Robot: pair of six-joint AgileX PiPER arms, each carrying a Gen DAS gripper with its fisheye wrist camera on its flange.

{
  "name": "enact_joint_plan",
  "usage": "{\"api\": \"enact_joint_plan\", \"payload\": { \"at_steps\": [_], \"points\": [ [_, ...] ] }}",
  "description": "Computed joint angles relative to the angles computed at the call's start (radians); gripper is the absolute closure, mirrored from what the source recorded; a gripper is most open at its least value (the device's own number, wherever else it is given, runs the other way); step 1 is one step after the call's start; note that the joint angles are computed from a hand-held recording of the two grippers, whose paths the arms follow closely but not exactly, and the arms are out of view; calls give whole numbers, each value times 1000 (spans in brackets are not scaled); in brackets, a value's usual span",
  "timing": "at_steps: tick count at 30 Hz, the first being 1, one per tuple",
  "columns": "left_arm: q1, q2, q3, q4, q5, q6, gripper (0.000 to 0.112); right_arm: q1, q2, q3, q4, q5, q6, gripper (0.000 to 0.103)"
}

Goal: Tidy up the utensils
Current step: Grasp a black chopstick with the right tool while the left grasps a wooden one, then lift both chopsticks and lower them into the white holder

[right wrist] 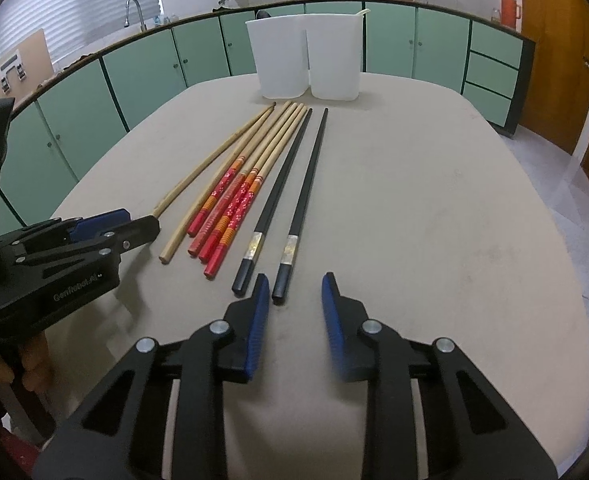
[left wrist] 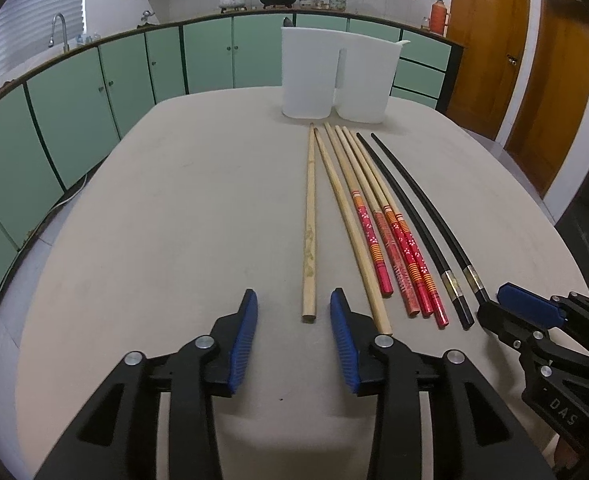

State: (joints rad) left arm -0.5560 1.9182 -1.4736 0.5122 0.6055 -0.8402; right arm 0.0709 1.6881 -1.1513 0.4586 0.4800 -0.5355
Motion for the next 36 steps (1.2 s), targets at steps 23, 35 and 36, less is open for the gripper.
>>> {"api": "enact_joint_plan", "payload": {
  "at_steps": [23, 35, 36],
  "points": [
    [-27, -77, -51, 53, 6, 15, 106, -73, -24, -88, 47, 53, -27, 97],
    [-11, -95, -222, 121, 18, 24, 106, -142, -26, -275, 144, 137, -102, 97],
    [-9, -97, -228, 126, 17, 24, 106, -151, -22, -299, 156, 149, -107, 97]
  ]
}}
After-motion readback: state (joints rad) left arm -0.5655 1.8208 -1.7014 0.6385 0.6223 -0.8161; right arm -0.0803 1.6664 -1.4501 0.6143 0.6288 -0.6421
